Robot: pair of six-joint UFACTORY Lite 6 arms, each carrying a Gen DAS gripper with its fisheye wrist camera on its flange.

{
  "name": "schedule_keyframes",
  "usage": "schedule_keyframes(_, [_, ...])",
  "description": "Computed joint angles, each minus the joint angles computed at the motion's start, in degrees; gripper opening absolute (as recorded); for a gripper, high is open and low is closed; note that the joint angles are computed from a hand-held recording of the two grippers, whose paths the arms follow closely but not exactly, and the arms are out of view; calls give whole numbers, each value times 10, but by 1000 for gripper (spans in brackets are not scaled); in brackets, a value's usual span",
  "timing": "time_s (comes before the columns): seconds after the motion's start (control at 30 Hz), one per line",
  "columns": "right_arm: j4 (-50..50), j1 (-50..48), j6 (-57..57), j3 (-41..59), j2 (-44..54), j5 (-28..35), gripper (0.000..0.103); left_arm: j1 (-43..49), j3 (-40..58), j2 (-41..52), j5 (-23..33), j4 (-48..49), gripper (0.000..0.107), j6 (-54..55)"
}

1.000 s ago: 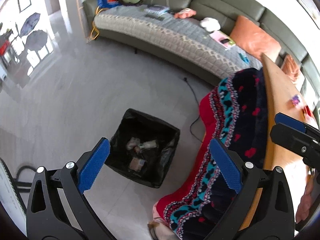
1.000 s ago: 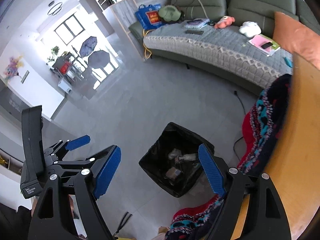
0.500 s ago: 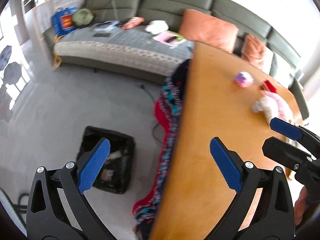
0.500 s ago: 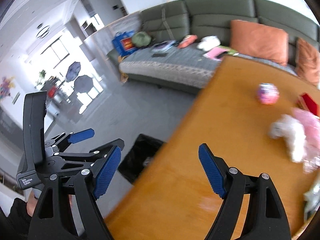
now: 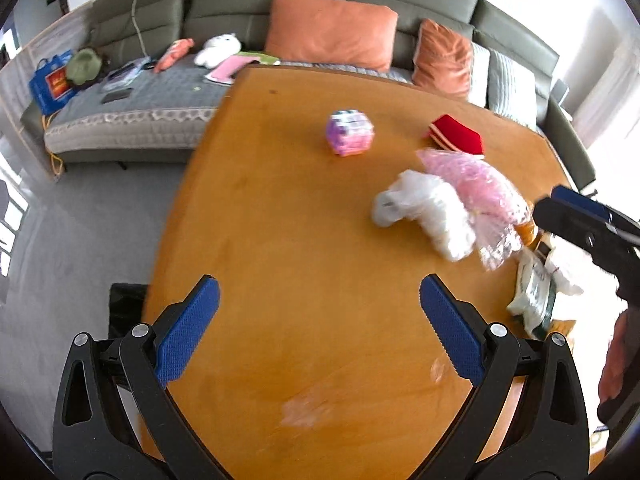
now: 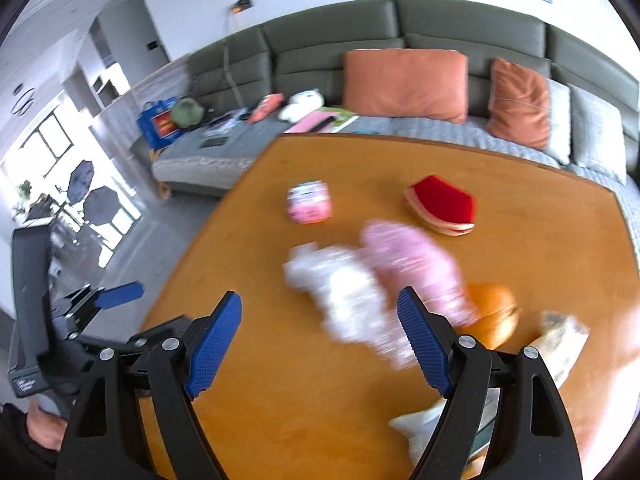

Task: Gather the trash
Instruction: 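Grasp the pink bubble bag with the right tool while the left grasps a crumpled clear bag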

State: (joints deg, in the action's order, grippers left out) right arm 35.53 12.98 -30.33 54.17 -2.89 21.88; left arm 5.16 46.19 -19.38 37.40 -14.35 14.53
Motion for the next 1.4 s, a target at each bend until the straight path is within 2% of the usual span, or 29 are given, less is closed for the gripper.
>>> schedule_keyframes(0.07, [17,-34,-41,39,49,6,80,-43,19,32,-14,36,97,-65])
schedule_keyframes(0.23, [-36,-60,-50,181,218,30,80,-107,81,127,-30,63,97,-154])
schedule_keyframes(0.37, [-66,-52,-55,233,284,43,80,-146,100,159,-35,97,97,-213])
schedule_keyframes(0.4, [-72,-50,-52,235,291,42,75,-152,101,164,-35,101,97,-221])
schedule_keyframes(0.43, [-74,-50,-51,244,303,46,62,-160,104,171,-36,106,97,-231])
schedule_keyframes(0.47, [-71,-52,-54,254,317,54,56,-168,107,179,-37,109,97,-242])
schedule_keyframes(0.53, [-41,-60,-85,249,315,56,32,-182,116,196,-37,103,97,-249])
schedule_keyframes(0.6, [-8,-70,-117,235,301,54,23,-203,127,215,-40,109,97,-270])
schedule_keyframes(0.7, [84,-101,-193,191,249,56,21,-228,143,243,-48,100,97,-287])
schedule_keyframes(0.8, [125,-129,-227,158,198,66,21,-239,162,273,-59,80,97,-296])
schedule_keyframes(1.07, [120,-185,-226,116,118,79,21,-242,223,370,-106,-4,97,-311])
schedule_keyframes(1.13, [117,-195,-222,108,104,87,22,-256,239,386,-108,44,88,-354])
schedule_keyframes(1.17, [116,-202,-220,103,96,92,22,-263,246,392,-104,67,63,-369])
schedule_keyframes(1.2, [115,-205,-218,100,90,95,22,-268,254,398,-97,86,49,-378])
schedule_keyframes(1.3, [115,-213,-210,87,68,105,22,-272,240,387,-108,62,48,-320])
schedule_keyframes(1.4, [113,-211,-191,67,36,111,22,-283,194,337,-110,81,48,-310])
